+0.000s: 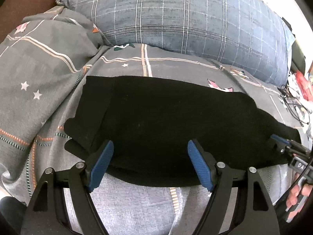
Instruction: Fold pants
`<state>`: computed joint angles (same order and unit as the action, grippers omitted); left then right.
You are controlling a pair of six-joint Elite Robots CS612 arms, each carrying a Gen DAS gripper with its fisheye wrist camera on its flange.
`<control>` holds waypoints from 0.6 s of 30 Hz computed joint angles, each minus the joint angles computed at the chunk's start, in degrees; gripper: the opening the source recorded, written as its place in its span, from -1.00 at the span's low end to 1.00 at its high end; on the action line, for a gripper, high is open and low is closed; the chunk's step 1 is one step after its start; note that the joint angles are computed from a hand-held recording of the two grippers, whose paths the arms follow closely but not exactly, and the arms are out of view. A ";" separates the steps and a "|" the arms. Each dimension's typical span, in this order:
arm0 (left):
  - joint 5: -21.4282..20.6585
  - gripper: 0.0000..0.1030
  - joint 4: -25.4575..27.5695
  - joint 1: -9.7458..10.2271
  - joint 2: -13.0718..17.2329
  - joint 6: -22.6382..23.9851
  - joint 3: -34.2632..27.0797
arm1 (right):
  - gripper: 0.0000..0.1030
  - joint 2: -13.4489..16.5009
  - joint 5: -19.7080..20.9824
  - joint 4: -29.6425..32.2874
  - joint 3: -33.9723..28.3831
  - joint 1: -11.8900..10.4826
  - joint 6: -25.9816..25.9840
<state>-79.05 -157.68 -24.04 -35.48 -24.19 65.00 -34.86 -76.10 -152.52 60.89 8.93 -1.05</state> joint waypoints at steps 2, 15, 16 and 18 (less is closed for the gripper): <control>0.04 0.52 -0.01 -0.04 -0.07 -0.03 -0.02 | -0.25 -0.23 -0.09 0.11 0.13 0.02 0.05; -0.57 0.52 -1.62 -0.56 0.15 2.00 -1.52 | -0.08 -2.00 -0.37 -2.87 2.50 -0.42 1.02; -0.71 0.52 -1.50 -0.65 0.29 2.36 -1.82 | -0.08 -2.11 -0.44 -3.04 2.66 -0.45 1.07; -0.88 0.52 -1.18 -0.84 0.56 3.13 -2.39 | -0.08 -2.34 -0.44 -3.52 3.04 -0.55 1.25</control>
<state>-79.93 -158.86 -24.88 -34.92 -21.06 62.61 -37.21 -76.54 -156.03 63.93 8.38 0.20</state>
